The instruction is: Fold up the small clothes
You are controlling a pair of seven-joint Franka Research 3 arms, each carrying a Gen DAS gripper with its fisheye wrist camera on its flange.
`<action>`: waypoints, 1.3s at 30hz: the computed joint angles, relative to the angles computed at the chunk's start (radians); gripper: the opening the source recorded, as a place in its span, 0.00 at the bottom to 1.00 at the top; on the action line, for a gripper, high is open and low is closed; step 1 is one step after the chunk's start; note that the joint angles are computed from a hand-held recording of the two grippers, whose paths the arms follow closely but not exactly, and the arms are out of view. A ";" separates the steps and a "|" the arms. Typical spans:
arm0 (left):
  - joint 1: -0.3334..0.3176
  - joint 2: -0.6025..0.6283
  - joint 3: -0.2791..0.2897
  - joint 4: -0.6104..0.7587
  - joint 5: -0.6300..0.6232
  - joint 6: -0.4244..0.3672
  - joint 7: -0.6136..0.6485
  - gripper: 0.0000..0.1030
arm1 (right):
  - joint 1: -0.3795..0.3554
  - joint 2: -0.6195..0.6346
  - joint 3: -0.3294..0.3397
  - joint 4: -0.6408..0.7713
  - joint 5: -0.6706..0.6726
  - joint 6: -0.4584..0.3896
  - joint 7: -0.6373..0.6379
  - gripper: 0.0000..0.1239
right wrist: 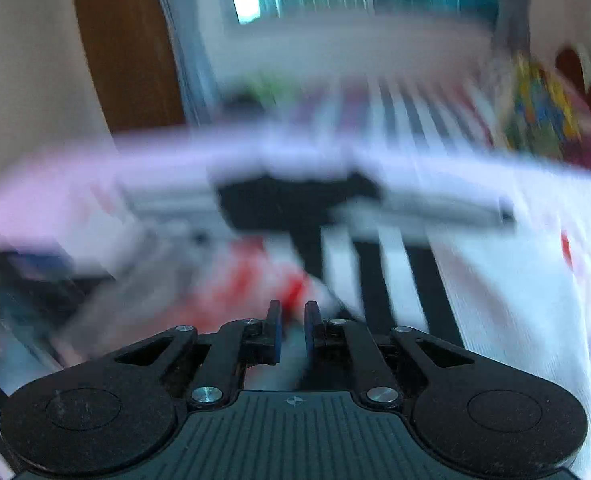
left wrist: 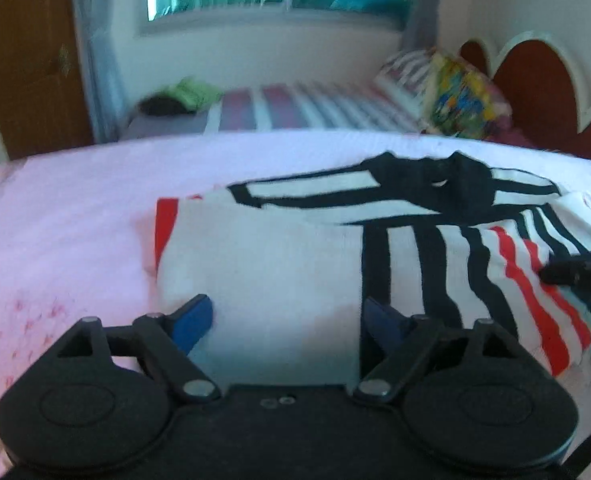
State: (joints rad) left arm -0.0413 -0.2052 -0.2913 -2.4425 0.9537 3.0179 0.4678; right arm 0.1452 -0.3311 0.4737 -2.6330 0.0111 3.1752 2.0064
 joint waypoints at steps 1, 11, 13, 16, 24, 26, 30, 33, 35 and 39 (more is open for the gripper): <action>-0.011 -0.004 0.004 0.002 -0.022 -0.013 0.014 0.81 | 0.039 -0.016 -0.030 0.000 0.070 -0.027 -0.046 0.07; -0.032 -0.051 -0.099 -0.016 -0.052 -0.096 -0.041 0.84 | -0.068 -0.158 0.090 -0.106 -0.045 -0.022 0.039 0.43; -0.076 -0.066 -0.064 -0.020 -0.113 -0.114 -0.028 0.74 | -0.049 -0.190 0.075 -0.105 -0.016 -0.045 0.025 0.43; -0.056 -0.117 -0.091 -0.035 -0.053 -0.096 -0.092 0.73 | -0.018 -0.253 0.041 -0.167 0.007 0.058 0.020 0.36; -0.071 -0.129 -0.109 -0.044 -0.002 -0.151 -0.221 0.78 | 0.077 -0.271 -0.064 -0.218 0.062 0.017 -0.035 0.35; -0.109 -0.112 -0.099 -0.032 -0.043 -0.218 -0.157 0.84 | 0.114 -0.287 -0.102 -0.234 0.077 0.009 -0.062 0.35; -0.111 -0.094 -0.104 -0.029 0.010 -0.234 -0.232 0.88 | 0.116 -0.246 -0.098 -0.228 0.096 0.021 -0.090 0.33; -0.131 -0.091 -0.102 -0.021 0.020 -0.270 -0.246 0.88 | 0.122 -0.255 -0.104 -0.224 0.107 -0.008 -0.104 0.33; -0.140 -0.085 -0.096 -0.016 0.030 -0.279 -0.259 0.88 | 0.127 -0.252 -0.108 -0.223 0.112 -0.003 -0.110 0.33; -0.154 -0.091 -0.082 -0.025 0.043 -0.276 -0.263 0.88 | 0.091 -0.248 -0.063 -0.223 0.115 0.002 -0.100 0.33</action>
State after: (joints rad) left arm -0.1957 -0.2961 -0.3729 -2.4674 0.9967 2.7423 0.2050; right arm 0.2360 -0.5790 0.4102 -2.8558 0.1266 3.1770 1.9063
